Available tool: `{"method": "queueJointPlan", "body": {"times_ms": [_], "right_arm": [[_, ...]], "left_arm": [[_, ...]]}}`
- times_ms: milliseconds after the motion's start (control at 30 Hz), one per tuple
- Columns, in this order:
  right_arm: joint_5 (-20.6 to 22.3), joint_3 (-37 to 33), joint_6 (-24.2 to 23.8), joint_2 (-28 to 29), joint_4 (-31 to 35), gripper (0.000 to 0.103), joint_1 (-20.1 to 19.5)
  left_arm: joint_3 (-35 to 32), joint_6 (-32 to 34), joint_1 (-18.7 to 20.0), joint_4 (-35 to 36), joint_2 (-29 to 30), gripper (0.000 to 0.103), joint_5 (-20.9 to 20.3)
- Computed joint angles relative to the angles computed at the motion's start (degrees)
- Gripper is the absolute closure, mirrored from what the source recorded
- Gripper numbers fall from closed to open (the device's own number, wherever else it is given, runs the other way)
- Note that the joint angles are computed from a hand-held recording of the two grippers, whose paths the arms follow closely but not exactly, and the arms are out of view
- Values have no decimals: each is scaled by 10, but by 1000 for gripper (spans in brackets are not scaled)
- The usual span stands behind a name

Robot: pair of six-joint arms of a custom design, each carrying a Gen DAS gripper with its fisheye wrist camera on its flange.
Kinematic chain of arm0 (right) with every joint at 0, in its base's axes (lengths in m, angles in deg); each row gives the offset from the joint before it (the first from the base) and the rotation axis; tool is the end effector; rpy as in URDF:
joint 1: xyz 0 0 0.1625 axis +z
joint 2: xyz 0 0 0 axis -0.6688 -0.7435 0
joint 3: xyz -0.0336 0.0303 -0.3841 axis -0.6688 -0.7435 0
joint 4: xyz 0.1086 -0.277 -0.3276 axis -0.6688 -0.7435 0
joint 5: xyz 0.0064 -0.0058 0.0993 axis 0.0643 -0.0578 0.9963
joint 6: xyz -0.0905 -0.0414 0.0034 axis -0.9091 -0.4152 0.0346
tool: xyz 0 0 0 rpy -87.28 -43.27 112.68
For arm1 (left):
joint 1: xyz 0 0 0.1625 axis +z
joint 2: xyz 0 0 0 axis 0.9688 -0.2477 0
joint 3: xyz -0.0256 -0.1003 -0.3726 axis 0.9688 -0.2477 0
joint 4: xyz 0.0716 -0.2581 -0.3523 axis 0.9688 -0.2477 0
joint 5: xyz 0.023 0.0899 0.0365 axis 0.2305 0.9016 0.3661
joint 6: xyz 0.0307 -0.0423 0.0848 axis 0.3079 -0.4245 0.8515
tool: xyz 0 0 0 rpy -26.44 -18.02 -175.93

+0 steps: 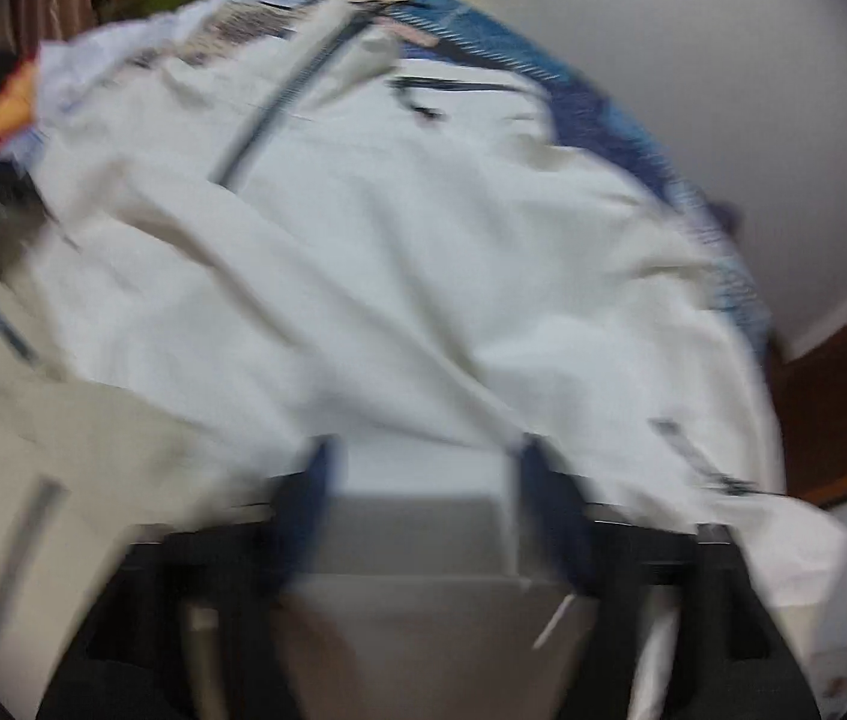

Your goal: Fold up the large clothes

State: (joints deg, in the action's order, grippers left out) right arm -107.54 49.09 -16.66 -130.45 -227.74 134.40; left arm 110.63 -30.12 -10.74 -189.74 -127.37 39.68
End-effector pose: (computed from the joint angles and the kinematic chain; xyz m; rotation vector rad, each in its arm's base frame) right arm 0.0962 -0.6672 0.1493 0.7536 -2.0379 0.4187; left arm -0.0784 -0.6925 0.1649 0.0261 2.0827 -0.5833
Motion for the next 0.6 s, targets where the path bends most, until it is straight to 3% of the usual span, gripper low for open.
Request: {"method": "queueJointPlan", "body": {"times_ms": [67,167,333,533,600], "right_arm": [[15,11,-31,-6,-31,10,-13],[47,22,18,-38,25,10,-31],[57,40,-9,-49,4,10,-36],[69,40,42,-77,74,10,-31],[78,46,63,-92,88,10,-25]], "left_arm": [[-22,-12,9,-4,11,16,-10],[-34,-23,14,-12,11,15,-32],[-15,-39,15,-5,-31,15,-65],[85,18,-32,-35,-110,14,-19],[111,3,-43,-16,-138,14,-19]]}}
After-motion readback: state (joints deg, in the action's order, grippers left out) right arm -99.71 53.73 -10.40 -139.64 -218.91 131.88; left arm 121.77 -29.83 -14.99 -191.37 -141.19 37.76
